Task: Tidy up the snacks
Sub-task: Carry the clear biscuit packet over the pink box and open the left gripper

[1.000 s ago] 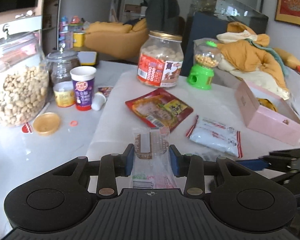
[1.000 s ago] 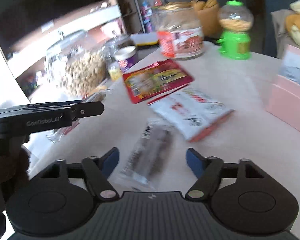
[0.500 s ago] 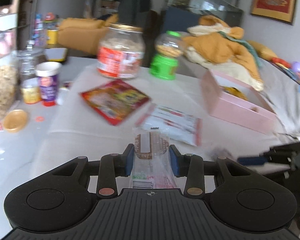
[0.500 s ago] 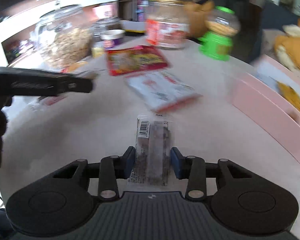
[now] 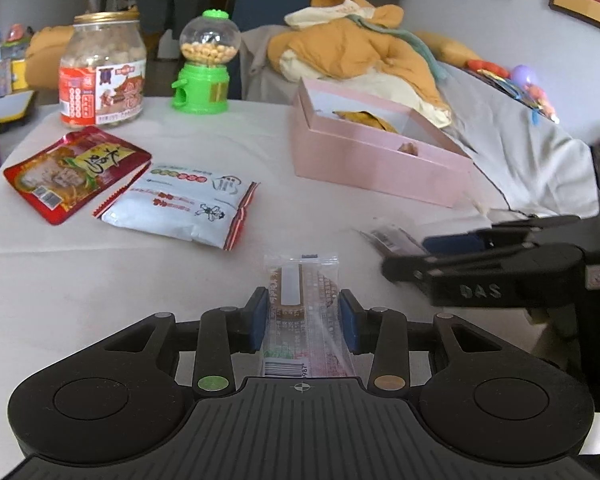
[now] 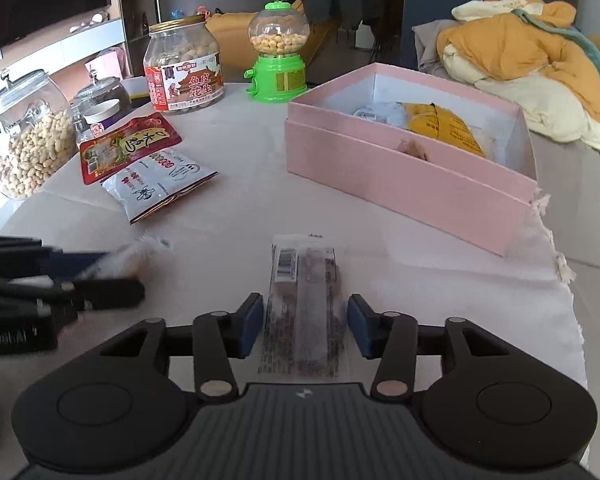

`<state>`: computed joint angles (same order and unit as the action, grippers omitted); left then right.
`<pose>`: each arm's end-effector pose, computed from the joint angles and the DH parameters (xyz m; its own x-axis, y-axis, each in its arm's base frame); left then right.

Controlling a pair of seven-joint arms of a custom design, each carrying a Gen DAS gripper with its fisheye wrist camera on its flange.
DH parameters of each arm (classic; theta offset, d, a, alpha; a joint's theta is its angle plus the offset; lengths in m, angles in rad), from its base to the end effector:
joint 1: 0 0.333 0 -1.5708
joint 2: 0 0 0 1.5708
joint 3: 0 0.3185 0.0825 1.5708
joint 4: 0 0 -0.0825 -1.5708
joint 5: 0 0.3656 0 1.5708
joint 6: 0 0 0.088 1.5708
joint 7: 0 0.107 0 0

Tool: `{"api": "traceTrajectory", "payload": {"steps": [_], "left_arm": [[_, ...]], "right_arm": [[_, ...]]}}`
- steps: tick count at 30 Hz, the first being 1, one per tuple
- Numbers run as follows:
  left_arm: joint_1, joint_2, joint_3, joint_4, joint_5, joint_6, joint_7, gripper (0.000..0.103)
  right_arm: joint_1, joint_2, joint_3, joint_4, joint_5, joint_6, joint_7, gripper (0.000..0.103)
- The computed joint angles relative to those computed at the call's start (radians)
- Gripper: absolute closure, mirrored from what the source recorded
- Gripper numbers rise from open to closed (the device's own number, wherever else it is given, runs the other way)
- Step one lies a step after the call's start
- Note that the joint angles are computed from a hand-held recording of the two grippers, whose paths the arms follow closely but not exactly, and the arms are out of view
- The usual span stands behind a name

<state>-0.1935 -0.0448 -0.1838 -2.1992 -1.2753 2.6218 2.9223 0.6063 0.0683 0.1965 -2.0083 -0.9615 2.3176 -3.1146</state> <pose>0.5066 -0.1778 0.4524 -0.7182 -0.6574 0.2281 -0.5504 0.3362 -0.7642 0.4144 0.4041 0.4648 -0.1951 -0.9807 -0.0122 -0.6888 0.1459 -0.7101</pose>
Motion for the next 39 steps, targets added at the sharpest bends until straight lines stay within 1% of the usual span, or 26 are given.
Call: {"api": "traceTrajectory", "payload": {"steps": [1,4,6,8,10,12,13,15,18,20,24,27,29,30,31,33,34,35,36,37,39], "left_arm": [[-0.001,0.001,0.0,0.0,-0.004,0.001,0.003,0.06],[0.001,0.007,0.001,0.005,-0.022,-0.007,-0.001,0.059],[0.0,0.008,-0.002,0.007,-0.017,-0.003,-0.012,0.059],[-0.004,0.004,-0.008,0.006,0.011,0.014,-0.033,0.058],[-0.009,0.001,-0.012,0.006,0.056,0.029,-0.057,0.059],[-0.012,0.001,-0.011,0.015,0.09,0.018,-0.093,0.061],[-0.012,0.003,-0.01,0.027,0.099,0.003,-0.107,0.061],[-0.017,0.007,-0.013,0.054,0.1,0.01,-0.127,0.061],[-0.029,0.028,-0.023,0.13,0.088,0.029,-0.118,0.061],[-0.036,0.059,-0.033,0.211,0.082,0.027,-0.113,0.061],[-0.052,0.16,-0.073,0.405,0.077,0.033,-0.148,0.061],[-0.064,0.279,-0.114,0.581,0.102,0.029,-0.24,0.057],[-0.092,0.381,-0.136,0.705,0.17,0.06,-0.341,0.055],[-0.118,0.433,-0.134,0.761,0.228,0.083,-0.417,0.056],[-0.16,0.496,-0.108,0.829,0.333,0.079,-0.536,0.056],[-0.221,0.594,-0.043,0.949,0.525,-0.015,-0.739,0.057],[-0.226,0.619,-0.042,0.968,0.583,-0.033,-0.791,0.057],[-0.225,0.618,-0.043,0.952,0.581,-0.027,-0.782,0.057],[-0.197,0.603,-0.079,0.914,0.554,0.001,-0.733,0.057],[-0.15,0.579,-0.134,0.863,0.505,0.031,-0.653,0.057],[-0.065,0.526,-0.211,0.771,0.435,0.06,-0.533,0.057]], "right_arm": [[0.0,0.012,-0.002,0.014,-0.007,-0.007,0.001,0.05],[-0.003,0.041,-0.015,0.044,-0.025,-0.005,0.015,0.049],[-0.002,0.053,-0.021,0.059,-0.027,0.003,0.01,0.061],[0.004,0.058,-0.021,0.073,-0.013,-0.002,-0.011,0.063],[0.01,0.037,-0.021,0.054,-0.022,0.012,0.008,0.063],[0.016,0.0,-0.015,0.027,-0.051,0.006,0.049,0.063],[0.016,-0.023,-0.011,0.011,-0.064,-0.001,0.071,0.063],[0.01,-0.076,0.002,-0.029,-0.087,-0.007,0.123,0.063],[-0.01,-0.159,0.03,-0.095,-0.11,-0.018,0.21,0.063],[-0.024,-0.191,0.051,-0.123,-0.119,-0.031,0.244,0.063],[-0.043,-0.214,0.079,-0.155,-0.126,-0.041,0.281,0.063],[-0.053,-0.217,0.084,-0.173,-0.132,-0.014,0.311,0.063],[-0.058,-0.215,0.085,-0.177,-0.133,-0.003,0.32,0.063],[-0.061,-0.213,0.085,-0.179,-0.134,0.003,0.323,0.063],[-0.062,-0.214,0.085,-0.182,-0.134,0.008,0.326,0.063],[-0.064,-0.211,0.085,-0.185,-0.132,0.017,0.327,0.063],[-0.066,-0.205,0.084,-0.182,-0.128,0.017,0.321,0.063],[-0.065,-0.199,0.084,-0.177,-0.121,0.011,0.313,0.063],[-0.063,-0.192,0.084,-0.17,-0.112,0.004,0.303,0.063],[-0.061,-0.187,0.085,-0.166,-0.108,-0.003,0.295,0.063],[-0.059,-0.184,0.081,-0.164,-0.107,-0.004,0.289,0.063]]}}
